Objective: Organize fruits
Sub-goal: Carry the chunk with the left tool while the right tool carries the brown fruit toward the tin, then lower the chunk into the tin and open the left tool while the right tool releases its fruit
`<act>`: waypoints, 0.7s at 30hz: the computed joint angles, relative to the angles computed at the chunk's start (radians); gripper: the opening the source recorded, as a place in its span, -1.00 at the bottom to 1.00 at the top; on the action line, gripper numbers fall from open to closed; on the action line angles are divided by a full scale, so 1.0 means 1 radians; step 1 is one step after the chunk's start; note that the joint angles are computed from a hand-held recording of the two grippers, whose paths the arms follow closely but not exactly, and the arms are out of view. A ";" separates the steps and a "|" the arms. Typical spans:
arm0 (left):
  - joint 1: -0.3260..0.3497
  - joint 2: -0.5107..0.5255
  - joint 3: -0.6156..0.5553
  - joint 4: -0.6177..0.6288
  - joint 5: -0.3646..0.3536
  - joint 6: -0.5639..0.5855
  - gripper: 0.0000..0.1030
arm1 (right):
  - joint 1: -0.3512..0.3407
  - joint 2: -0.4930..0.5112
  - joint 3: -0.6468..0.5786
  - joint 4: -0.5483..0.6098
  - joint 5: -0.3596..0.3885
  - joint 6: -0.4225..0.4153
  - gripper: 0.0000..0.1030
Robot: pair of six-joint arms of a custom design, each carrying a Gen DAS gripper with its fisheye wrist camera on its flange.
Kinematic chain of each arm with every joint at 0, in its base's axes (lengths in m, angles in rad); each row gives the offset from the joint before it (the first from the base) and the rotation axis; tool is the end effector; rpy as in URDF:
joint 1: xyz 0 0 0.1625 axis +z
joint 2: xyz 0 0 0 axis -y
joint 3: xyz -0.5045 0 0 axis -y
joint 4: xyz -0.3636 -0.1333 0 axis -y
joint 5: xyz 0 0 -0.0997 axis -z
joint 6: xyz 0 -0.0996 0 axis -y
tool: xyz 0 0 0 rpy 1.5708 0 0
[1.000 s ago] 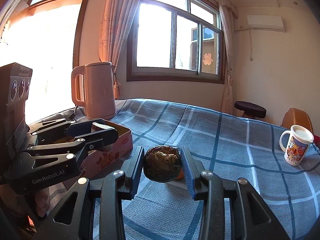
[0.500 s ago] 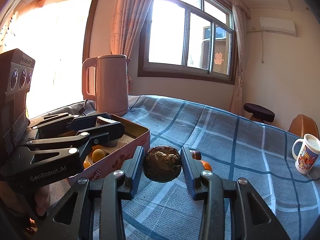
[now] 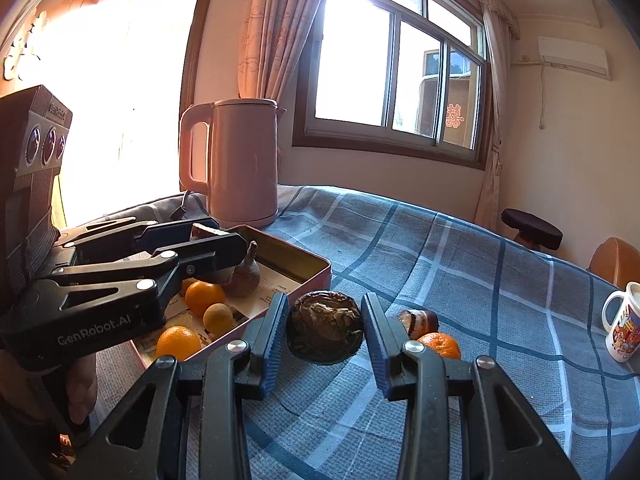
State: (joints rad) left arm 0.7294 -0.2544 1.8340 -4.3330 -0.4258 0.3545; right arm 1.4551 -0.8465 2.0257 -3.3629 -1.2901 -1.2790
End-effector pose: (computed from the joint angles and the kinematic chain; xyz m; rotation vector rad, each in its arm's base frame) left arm -0.2689 -0.5408 0.0026 0.3759 1.9593 -1.4776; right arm 0.0894 -0.6242 0.1833 1.6474 -2.2770 0.9357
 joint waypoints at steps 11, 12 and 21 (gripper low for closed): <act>0.013 -0.034 0.051 -0.005 0.061 -0.044 -0.31 | 0.028 0.023 -0.006 0.020 -0.019 -0.005 -0.23; 0.014 -0.037 0.054 -0.003 0.066 -0.049 -0.31 | 0.031 0.025 -0.005 0.018 -0.021 -0.006 -0.23; 0.027 -0.062 0.086 0.033 0.104 -0.111 -0.31 | 0.055 0.044 0.000 0.022 -0.034 -0.018 -0.23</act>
State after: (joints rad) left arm 0.7567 -0.3165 1.9200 -4.2995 -0.3218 0.2439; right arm 1.5104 -0.8027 2.0256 -3.3411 -1.3238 -1.2966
